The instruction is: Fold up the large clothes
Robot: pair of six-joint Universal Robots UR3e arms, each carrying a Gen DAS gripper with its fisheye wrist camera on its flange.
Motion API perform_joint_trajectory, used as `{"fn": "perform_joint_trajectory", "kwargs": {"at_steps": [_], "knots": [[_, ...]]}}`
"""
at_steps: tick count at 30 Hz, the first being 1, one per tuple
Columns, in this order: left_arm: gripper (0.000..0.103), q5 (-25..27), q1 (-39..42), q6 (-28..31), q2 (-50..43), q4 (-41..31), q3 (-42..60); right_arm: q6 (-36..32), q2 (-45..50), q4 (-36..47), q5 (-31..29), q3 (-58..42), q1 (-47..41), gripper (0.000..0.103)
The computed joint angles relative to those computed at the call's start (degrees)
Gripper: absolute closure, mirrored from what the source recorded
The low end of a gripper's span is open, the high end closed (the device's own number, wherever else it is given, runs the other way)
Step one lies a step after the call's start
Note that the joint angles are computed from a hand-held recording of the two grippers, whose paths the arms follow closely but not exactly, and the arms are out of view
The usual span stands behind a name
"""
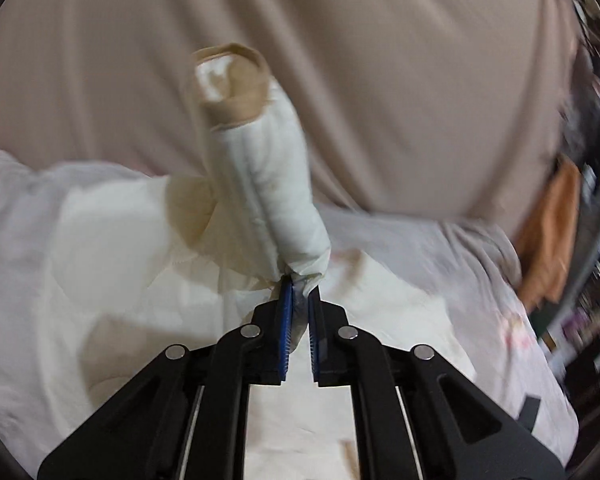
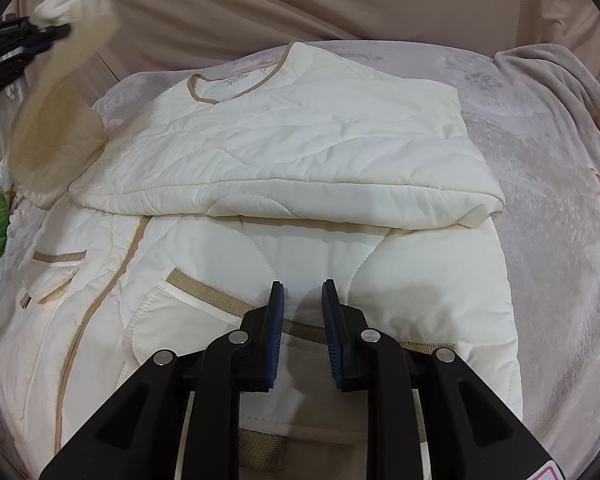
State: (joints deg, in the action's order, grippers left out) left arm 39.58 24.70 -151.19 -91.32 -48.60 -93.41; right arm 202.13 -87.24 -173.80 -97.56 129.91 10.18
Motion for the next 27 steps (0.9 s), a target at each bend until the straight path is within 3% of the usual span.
{"fn": "perform_joint_trajectory", "kwargs": {"at_steps": [2, 5, 7, 8, 10, 13, 17, 19, 22, 26, 27], "knots": [[0.092, 4.01, -6.89, 0.84, 0.66, 2.27, -6.31, 0.34, -0.57, -0.98, 0.77, 0.87, -0.54, 0.077], [0.085, 10.86, -15.78, -1.80, -4.07, 8.32, -11.75, 0.36, -2.07, -3.73, 2.44, 3.04, -1.66, 0.063], [0.069, 13.52, -18.51, -2.67, -6.14, 9.79, -13.96, 1.01, -3.35, -5.09, 1.71, 4.20, -1.64, 0.057], [0.064, 12.76, -17.73, -2.22, -5.96, 8.95, -14.73, 1.16, -4.14, -5.54, 2.03, 4.79, -1.94, 0.056], [0.044, 9.38, -14.79, -1.15, -4.06, 7.53, -16.80, 1.53, -6.20, -5.71, 1.99, 5.64, -2.40, 0.055], [0.019, 3.09, -4.87, 3.72, 4.12, 4.58, -23.95, 0.55, -10.43, -3.51, 3.38, 5.34, -3.87, 0.048], [0.017, 1.44, 5.48, 4.65, 3.35, 0.03, -19.66, -1.63, -14.72, 2.65, 11.45, 2.29, -10.43, 0.040], [0.017, 2.39, 9.09, 1.00, -0.82, -0.64, -16.14, -1.58, -14.60, 6.77, 17.33, -0.57, -14.79, 0.039], [0.017, 2.21, 13.78, -2.58, -6.68, -5.28, -11.71, -0.22, -8.82, 10.32, 21.07, -6.60, -17.80, 0.039], [0.017, 2.69, 15.54, -3.70, -9.99, -6.27, -10.55, 2.67, 1.28, 11.75, 22.98, -14.23, -17.91, 0.040], [0.017, 2.89, 15.56, -3.64, -10.17, -5.59, -11.15, 3.76, 3.76, 12.41, 22.34, -16.57, -17.08, 0.059]]}}
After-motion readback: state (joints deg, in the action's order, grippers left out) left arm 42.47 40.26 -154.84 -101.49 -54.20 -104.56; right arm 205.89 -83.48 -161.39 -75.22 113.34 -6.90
